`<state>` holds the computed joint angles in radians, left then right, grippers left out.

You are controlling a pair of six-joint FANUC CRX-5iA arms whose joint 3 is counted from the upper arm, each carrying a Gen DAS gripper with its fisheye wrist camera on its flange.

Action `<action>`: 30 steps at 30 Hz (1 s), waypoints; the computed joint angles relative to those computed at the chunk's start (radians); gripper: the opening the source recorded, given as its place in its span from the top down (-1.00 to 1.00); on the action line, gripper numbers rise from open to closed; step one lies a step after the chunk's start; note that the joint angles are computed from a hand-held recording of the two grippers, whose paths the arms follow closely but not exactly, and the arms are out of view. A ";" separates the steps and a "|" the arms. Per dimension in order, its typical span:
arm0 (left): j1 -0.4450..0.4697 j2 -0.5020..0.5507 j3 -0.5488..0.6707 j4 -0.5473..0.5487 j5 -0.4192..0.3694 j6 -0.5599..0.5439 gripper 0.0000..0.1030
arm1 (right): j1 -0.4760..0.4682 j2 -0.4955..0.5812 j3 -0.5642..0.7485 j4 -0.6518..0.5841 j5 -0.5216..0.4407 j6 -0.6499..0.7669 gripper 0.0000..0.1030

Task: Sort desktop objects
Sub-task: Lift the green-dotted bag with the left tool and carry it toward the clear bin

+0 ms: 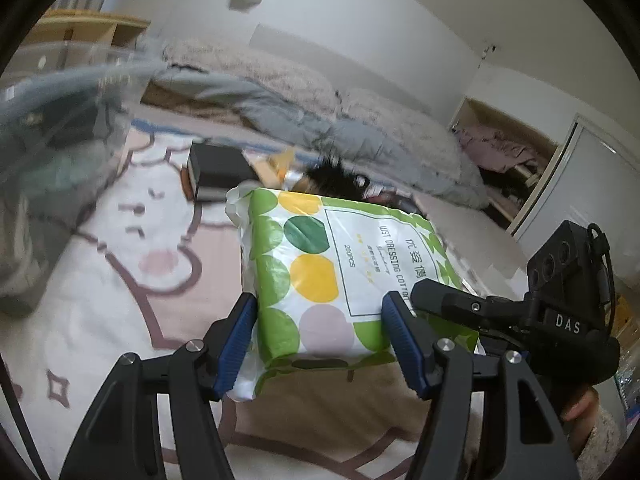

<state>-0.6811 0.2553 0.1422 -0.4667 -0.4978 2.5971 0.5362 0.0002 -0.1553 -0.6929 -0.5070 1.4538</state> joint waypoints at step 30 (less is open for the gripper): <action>0.162 -0.158 0.069 -0.264 -0.028 0.161 -0.25 | 0.120 0.245 0.505 0.178 -0.058 -0.111 -0.18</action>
<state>-0.5188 0.0972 0.2113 -0.7304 -0.5259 2.7579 0.6560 0.2450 0.3501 -0.5153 -0.5645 1.3432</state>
